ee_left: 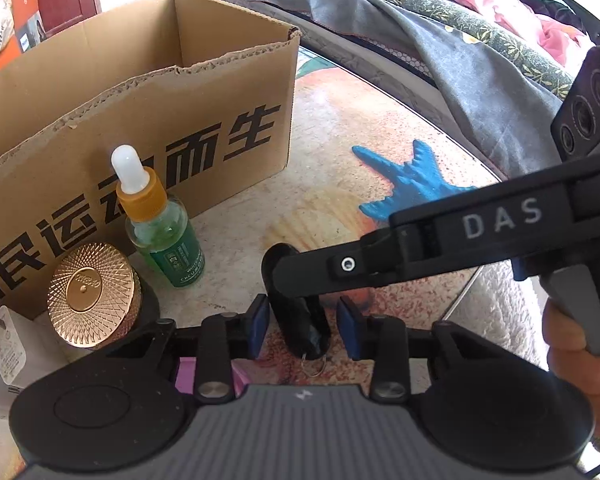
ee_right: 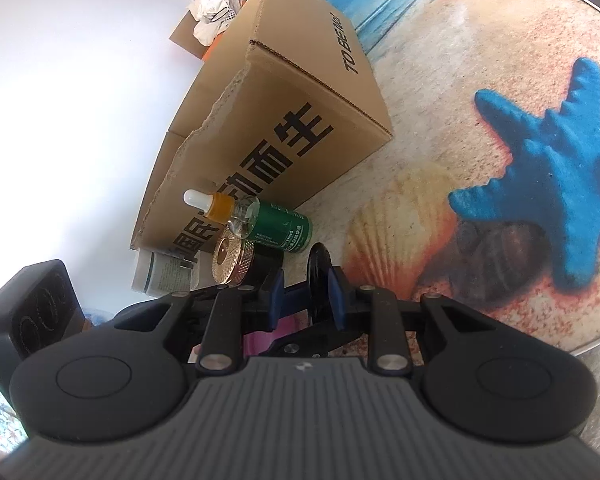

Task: Organize rigid objects
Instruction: 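Move the right gripper to the black key fob and close on it, then carry the key fob into the box and open the right gripper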

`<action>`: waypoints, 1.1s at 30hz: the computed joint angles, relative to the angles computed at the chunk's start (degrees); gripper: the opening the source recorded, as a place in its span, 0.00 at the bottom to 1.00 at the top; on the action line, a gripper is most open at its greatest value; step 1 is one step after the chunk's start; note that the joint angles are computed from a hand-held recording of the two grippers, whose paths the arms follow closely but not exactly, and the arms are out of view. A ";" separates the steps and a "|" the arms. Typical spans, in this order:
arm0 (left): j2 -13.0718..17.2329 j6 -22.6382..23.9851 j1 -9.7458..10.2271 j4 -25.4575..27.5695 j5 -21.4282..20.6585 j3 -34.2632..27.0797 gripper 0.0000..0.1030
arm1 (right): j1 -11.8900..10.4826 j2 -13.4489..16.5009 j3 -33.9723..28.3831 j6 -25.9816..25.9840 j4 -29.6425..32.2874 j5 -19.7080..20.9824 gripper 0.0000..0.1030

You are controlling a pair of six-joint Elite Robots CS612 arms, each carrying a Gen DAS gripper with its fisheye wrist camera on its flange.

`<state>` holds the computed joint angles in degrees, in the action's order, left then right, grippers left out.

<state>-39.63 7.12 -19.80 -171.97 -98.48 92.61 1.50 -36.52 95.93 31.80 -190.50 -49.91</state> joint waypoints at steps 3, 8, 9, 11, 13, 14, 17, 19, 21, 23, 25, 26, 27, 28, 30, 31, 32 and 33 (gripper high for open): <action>-0.02 0.23 0.05 -0.32 0.10 0.11 0.36 | 0.32 0.21 -0.64 -0.78 2.49 -1.21 0.21; -0.21 1.08 -0.34 -1.32 1.65 0.68 0.34 | 0.55 0.48 -0.76 0.70 1.75 -1.71 0.14; -0.33 0.85 -0.33 -1.31 1.45 0.73 0.33 | 0.58 0.27 -0.50 0.77 1.36 -1.84 0.14; -0.79 0.58 -0.16 -2.16 0.56 1.23 0.33 | 0.76 -0.51 0.29 0.20 0.31 -2.74 0.14; -1.47 0.71 -0.11 -3.90 0.18 2.10 0.33 | 0.99 -1.64 1.27 -0.39 -1.03 -3.86 0.14; -1.92 0.76 -0.14 -5.13 0.19 2.71 0.33 | 1.10 -2.17 1.68 -0.69 -1.69 -4.30 0.14; -3.37 0.74 -0.14 -9.13 0.61 4.49 0.33 | 1.52 -3.87 2.64 -1.87 -4.00 -5.48 0.14; -4.49 0.30 0.05 -11.69 0.97 5.49 0.33 | 1.86 -4.90 2.70 -3.28 -5.34 -5.72 0.14; -5.54 0.08 0.32 -14.25 1.94 6.12 0.33 | 2.24 -5.61 1.96 -5.31 -5.98 -5.54 0.14; -6.39 -0.25 0.62 -15.85 3.38 6.05 0.33 | 2.66 -6.01 0.22 -7.48 -5.74 -4.95 0.14; -6.88 -0.65 1.13 -16.87 4.65 5.35 0.33 | 3.16 -6.03 -2.31 -9.82 -4.55 -4.29 0.14; -7.03 -1.18 1.44 -16.57 5.22 4.67 0.33 | 3.39 -5.90 -3.65 -11.12 -3.49 -3.98 0.14; -7.11 -1.60 1.83 -15.79 5.55 3.78 0.34 | 3.71 -5.56 -5.68 -12.60 -1.71 -3.63 0.14; -7.00 -2.19 2.23 -14.48 5.79 2.49 0.34 | 3.94 -5.12 -7.65 -13.68 0.25 -3.29 0.14; -6.22 -4.33 3.43 -10.00 4.95 -1.11 0.33 | 4.31 -4.03 -11.95 -15.72 5.75 -2.77 0.14; -5.66 -5.30 4.06 -7.36 4.36 -3.05 0.33 | 4.46 -3.15 -14.84 -16.59 9.71 -2.25 0.14; -4.92 -6.17 4.74 -4.32 3.77 -5.27 0.33 | 4.54 -2.29 -17.30 -17.13 13.14 -1.79 0.14; -4.09 -6.90 5.32 -1.46 3.29 -7.42 0.33 | 4.69 -1.06 -20.64 -17.79 17.82 -1.33 0.14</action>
<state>-43.73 0.22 -14.48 -173.43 -95.20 85.19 6.18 -37.58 75.29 14.01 -172.68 -51.24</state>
